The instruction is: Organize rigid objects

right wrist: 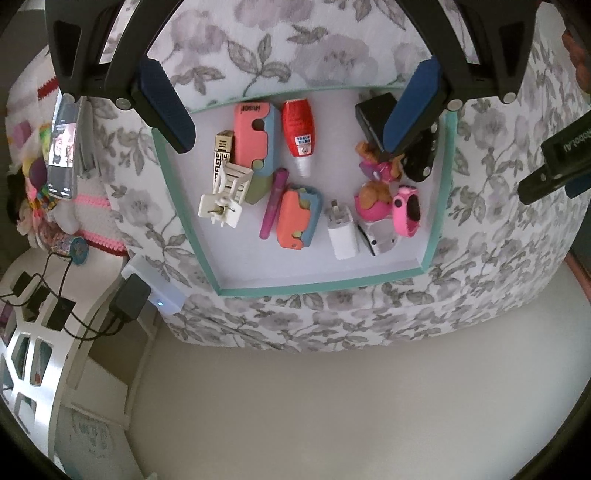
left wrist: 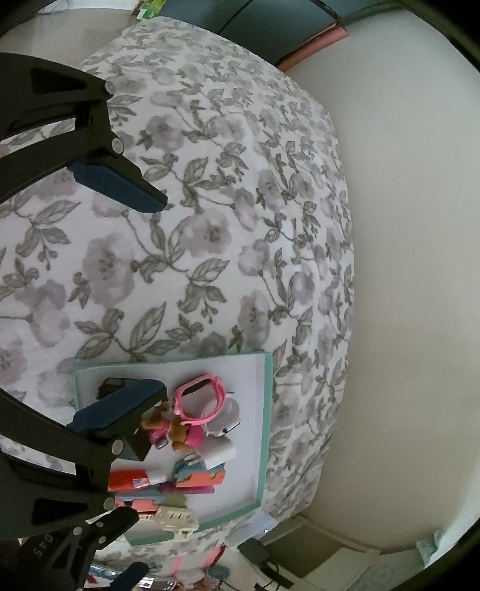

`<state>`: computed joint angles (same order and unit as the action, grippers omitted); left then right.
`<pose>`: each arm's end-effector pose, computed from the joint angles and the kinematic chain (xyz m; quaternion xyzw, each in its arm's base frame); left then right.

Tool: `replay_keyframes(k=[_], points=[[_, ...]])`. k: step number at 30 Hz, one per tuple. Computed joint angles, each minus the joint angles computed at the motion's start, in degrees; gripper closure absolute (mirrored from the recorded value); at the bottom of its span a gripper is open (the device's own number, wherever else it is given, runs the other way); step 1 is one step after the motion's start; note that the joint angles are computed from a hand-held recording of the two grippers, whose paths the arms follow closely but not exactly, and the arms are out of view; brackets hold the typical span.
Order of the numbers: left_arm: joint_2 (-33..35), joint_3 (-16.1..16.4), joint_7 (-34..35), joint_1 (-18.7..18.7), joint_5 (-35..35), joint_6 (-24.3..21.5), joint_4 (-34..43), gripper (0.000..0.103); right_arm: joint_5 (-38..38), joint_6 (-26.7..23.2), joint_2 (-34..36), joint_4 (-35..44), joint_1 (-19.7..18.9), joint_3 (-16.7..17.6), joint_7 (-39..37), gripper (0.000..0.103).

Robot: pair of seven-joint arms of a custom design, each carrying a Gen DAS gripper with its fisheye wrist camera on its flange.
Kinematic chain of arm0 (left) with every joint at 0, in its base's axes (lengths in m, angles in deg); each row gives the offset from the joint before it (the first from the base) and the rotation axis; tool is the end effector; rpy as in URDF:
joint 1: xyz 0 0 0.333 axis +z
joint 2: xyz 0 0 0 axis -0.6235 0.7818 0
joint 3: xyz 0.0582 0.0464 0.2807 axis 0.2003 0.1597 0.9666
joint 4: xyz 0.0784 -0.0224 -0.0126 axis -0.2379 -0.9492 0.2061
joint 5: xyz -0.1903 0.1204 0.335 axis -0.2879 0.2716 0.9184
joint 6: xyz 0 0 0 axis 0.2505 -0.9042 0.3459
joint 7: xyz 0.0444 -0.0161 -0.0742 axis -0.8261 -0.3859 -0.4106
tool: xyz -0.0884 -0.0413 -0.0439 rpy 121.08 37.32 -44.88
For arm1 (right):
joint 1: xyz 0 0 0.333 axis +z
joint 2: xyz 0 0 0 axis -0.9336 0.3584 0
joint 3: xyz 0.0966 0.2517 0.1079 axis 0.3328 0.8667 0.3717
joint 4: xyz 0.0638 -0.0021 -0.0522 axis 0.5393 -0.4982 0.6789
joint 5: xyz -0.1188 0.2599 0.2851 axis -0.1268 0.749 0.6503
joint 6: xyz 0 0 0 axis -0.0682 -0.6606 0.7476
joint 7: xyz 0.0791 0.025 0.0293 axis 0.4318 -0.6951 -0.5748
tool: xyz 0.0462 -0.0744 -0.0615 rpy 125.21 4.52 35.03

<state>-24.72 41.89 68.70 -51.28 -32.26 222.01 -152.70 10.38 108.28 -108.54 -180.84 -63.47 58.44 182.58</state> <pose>0.5073 -0.2342 0.5049 -0.4968 0.8222 -0.2277 0.1592 0.3817 0.1023 0.4860 -0.4425 0.8454 -0.2780 0.1111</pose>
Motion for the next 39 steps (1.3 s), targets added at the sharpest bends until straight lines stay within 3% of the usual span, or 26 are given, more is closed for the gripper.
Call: replay_keyframes(k=[6,19,39], points=[[-2.6,-0.74,-2.47,0.68,4.43,0.83,-2.7,0.011,-0.36,-1.7,-1.12,0.21,0.94,1.13,0.58,0.0],[-6.32,0.8,0.94,-0.16,1.29,1.09,-6.5,0.011,1.34,-3.3,-2.85,-0.79,2.86,1.29,0.96,0.0],[-6.91,0.17,1.71,0.13,3.61,-0.03,-7.6,0.011,1.4,-4.62,-3.05,-0.57,3.49,1.65,1.01,0.0]])
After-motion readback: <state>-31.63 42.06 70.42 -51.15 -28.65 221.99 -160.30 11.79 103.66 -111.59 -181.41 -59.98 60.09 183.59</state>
